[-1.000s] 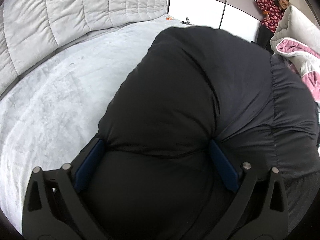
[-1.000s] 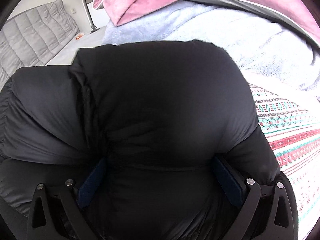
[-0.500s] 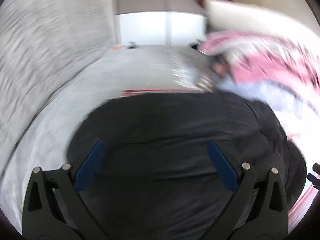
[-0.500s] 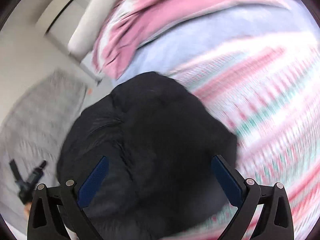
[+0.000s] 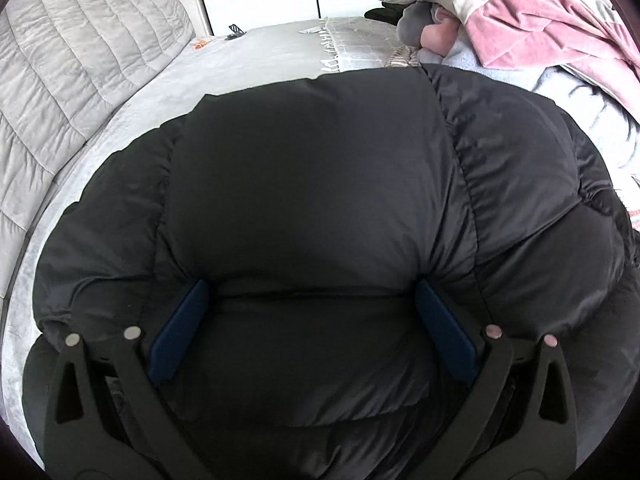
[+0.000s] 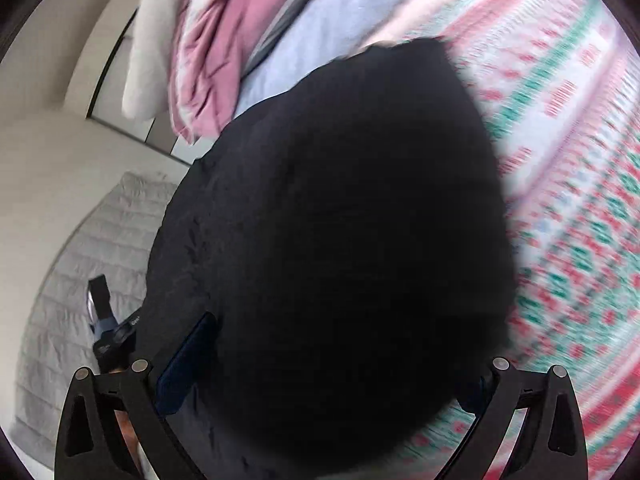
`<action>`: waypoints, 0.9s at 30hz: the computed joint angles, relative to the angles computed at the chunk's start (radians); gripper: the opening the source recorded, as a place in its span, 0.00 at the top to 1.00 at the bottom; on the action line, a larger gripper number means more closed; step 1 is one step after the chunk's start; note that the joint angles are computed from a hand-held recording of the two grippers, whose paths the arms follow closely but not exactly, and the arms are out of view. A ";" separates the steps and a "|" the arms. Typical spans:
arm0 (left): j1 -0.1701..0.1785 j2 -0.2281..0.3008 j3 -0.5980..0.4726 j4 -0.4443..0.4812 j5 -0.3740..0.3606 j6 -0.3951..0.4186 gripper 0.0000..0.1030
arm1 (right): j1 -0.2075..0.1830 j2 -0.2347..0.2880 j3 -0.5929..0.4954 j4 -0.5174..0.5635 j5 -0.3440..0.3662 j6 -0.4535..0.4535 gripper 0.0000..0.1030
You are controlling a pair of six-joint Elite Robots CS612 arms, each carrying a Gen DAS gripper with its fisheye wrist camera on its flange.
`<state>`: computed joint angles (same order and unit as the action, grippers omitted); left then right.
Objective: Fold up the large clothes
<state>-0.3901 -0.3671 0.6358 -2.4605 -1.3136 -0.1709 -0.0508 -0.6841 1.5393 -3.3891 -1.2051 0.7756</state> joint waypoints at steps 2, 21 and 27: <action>-0.001 -0.002 0.006 -0.004 0.000 -0.006 0.00 | -0.003 0.012 0.000 -0.021 0.004 0.035 0.00; -0.007 -0.011 0.023 -0.009 0.027 -0.008 0.00 | 0.086 -0.072 -0.011 -0.039 -0.295 -0.217 0.69; 0.025 -0.096 0.154 -0.076 -0.112 -0.051 0.01 | 0.107 -0.082 -0.017 -0.054 -0.356 -0.340 0.71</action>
<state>-0.3650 -0.4635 0.7900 -2.5369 -1.4260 -0.2218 0.0558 -0.7666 1.5219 -3.4430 -1.5608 0.4354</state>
